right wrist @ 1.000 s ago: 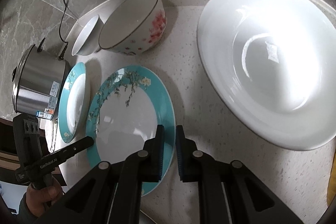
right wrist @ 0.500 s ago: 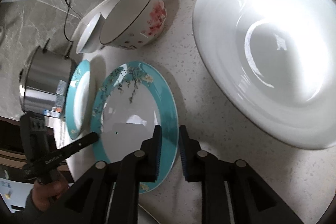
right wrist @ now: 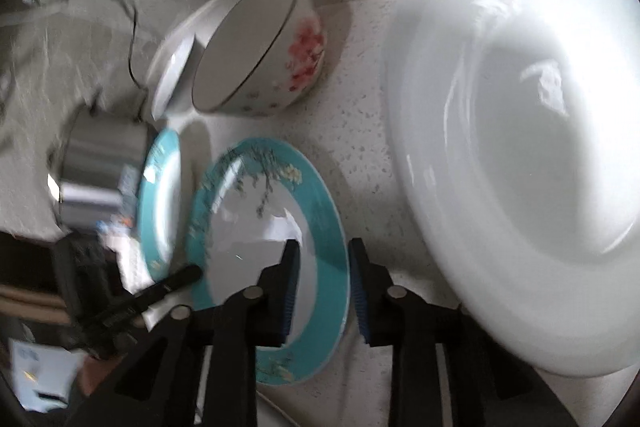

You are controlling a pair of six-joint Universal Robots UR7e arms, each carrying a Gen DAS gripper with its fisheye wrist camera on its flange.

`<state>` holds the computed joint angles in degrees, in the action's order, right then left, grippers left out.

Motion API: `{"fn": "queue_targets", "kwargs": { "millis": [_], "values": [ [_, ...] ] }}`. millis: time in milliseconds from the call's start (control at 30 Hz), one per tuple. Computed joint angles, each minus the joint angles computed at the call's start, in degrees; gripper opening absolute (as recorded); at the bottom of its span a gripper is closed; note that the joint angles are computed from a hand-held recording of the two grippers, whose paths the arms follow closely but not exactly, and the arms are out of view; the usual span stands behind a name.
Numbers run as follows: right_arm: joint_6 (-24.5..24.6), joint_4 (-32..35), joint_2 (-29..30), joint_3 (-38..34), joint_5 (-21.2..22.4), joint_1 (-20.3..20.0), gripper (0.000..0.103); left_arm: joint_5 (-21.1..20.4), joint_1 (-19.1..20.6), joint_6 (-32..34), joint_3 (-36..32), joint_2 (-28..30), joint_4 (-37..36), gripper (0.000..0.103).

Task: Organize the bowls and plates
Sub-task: 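Lift the teal floral plate with both grippers over the grey-rimmed plate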

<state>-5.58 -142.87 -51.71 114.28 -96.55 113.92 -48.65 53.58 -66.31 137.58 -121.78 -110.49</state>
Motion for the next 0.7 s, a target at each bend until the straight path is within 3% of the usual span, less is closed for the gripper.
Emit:
{"fn": "queue_targets", "kwargs": {
  "millis": [33,200,700],
  "values": [
    [-0.55,0.12,0.40,-0.39,-2.89,1.22,0.015,0.22,-0.15,-0.27,-0.14,0.15,0.50,0.013],
    [-0.02,-1.73,0.47,0.13,-4.95,2.16,0.015,0.64,0.00,0.39,-0.39,0.66,0.47,0.012],
    [-1.35,-4.73,-2.89,3.43,-5.07,2.25,0.014,2.23,-3.69,-1.33,0.35,0.44,1.19,0.012]
  ]
}}
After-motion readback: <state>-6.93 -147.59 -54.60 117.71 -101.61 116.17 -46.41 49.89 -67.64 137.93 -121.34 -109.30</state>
